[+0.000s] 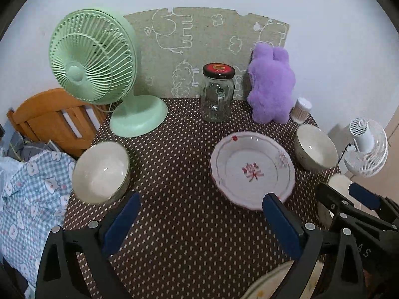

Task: Organize plates and bowls
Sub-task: 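Move both tools to the white red-patterned plate and grasp its rim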

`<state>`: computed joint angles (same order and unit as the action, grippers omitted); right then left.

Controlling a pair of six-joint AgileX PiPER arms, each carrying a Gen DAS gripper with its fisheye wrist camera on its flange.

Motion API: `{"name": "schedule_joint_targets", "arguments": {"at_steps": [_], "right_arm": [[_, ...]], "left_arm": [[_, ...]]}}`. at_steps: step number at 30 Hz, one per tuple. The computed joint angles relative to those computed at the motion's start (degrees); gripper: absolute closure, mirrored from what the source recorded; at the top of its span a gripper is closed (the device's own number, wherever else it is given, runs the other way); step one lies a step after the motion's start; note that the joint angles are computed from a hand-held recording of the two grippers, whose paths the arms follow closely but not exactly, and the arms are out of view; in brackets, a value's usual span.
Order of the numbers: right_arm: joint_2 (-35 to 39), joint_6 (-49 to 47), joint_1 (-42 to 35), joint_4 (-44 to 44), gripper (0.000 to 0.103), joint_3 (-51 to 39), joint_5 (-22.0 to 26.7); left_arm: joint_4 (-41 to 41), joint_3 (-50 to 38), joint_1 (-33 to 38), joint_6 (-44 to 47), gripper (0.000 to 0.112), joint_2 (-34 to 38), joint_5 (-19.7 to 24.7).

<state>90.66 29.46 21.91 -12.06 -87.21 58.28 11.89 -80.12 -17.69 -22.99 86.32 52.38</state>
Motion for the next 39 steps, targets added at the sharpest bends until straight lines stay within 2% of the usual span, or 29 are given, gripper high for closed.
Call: {"name": "schedule_joint_targets", "arguments": {"at_steps": [13, 17, 21, 24, 30, 37, 39], "right_arm": [[14.1, -2.71, -4.73, 1.96, 0.027, -10.76, -2.47], [17.74, -3.83, -5.93, 4.56, 0.028, -13.56, -1.83], [19.55, -4.89, -6.41, 7.01, 0.028, -13.89, -2.62], [21.7, -4.8, -5.96, 6.3, 0.028, -15.24, -2.03], [26.14, -5.09, -6.27, 5.73, 0.028, -18.24, -0.48], [30.16, -5.34, -6.62, 5.57, 0.038, -20.73, 1.3], [30.77, -5.34, -6.81, 5.79, 0.04, -20.87, 1.41]], "left_arm": [[0.59, -10.84, 1.34, 2.19, 0.018, 14.76, -2.34], [-0.09, -12.66, 2.23, 3.03, 0.024, 18.61, -2.88], [-0.91, -14.42, 3.11, 2.78, 0.025, 21.77, -2.6], [-2.38, -15.66, 3.51, 4.1, 0.031, 23.75, -2.66], [-1.72, -19.02, 2.93, 4.07, 0.035, 28.01, -0.99], [-1.99, -22.45, 1.91, 4.8, 0.045, 31.9, 0.47], [-1.8, -22.53, 1.89, 4.39, 0.051, 32.33, 0.12]]}}
